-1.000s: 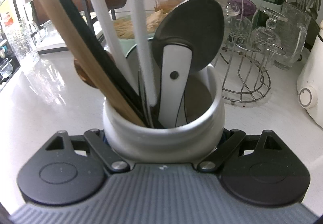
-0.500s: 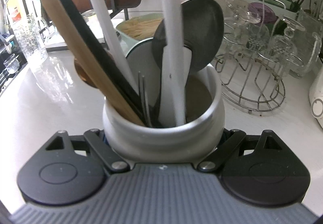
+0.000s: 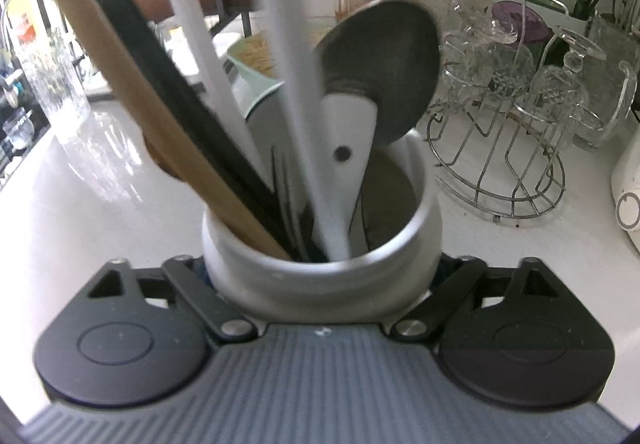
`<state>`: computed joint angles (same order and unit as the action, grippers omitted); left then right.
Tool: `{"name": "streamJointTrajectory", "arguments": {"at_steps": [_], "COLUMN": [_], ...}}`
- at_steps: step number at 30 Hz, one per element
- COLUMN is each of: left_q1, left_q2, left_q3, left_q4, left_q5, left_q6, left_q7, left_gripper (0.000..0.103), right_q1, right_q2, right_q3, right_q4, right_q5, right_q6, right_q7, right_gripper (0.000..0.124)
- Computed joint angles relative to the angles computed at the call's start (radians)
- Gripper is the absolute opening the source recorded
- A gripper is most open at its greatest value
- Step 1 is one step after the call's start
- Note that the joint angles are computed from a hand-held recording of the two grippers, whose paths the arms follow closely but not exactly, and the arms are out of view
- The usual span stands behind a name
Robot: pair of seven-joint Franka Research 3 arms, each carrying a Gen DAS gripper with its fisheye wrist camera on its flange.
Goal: Organize utensils
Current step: 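Lower the long white stick into the mug with the left gripper, then open the left gripper to release the white stick and withdraw, then set the white mug down on the counter with the right gripper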
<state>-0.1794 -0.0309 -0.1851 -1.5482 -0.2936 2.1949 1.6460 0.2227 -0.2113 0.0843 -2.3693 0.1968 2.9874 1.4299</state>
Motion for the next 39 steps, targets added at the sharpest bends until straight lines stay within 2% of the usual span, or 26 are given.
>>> {"name": "streamJointTrajectory", "arguments": {"at_steps": [1,4,9,16,22,29,39], "left_q1": [0.0,-0.003,-0.014,-0.016,0.002,0.013,-0.011], "left_q2": [-0.012,-0.032,-0.074,-0.142,-0.213,-0.339,-0.526], "left_q3": [-0.001,0.001,-0.005,-0.022,-0.041,-0.038,-0.006], "left_q4": [-0.015,-0.027,-0.056,-0.097,-0.137,-0.242,-0.43], "left_q5": [0.005,0.013,0.087,0.27,0.447,0.529,0.502], "left_q6": [0.018,0.034,0.092,0.143,0.111,0.069,0.055], "left_q7": [-0.006,-0.019,-0.096,-0.297,-0.507,-0.641,-0.638], "left_gripper": [0.062,0.064,0.078,0.086,0.096,0.1,0.101], "right_q1": [0.014,0.038,0.073,0.105,0.096,0.033,-0.04], "right_q2": [-0.005,-0.024,-0.074,-0.173,-0.245,-0.346,-0.553], "right_q3": [-0.014,-0.036,-0.074,-0.124,-0.156,-0.132,-0.055], "right_q4": [0.0,0.0,-0.004,0.009,0.033,0.014,-0.087], "right_q5": [0.021,0.063,0.148,0.267,0.341,0.331,0.252], "right_q6": [0.0,-0.013,-0.051,-0.13,-0.219,-0.279,-0.308], "right_q7": [-0.021,-0.069,-0.165,-0.295,-0.371,-0.355,-0.162], "right_gripper": [0.103,0.103,0.103,0.103,0.103,0.103,0.103]}}
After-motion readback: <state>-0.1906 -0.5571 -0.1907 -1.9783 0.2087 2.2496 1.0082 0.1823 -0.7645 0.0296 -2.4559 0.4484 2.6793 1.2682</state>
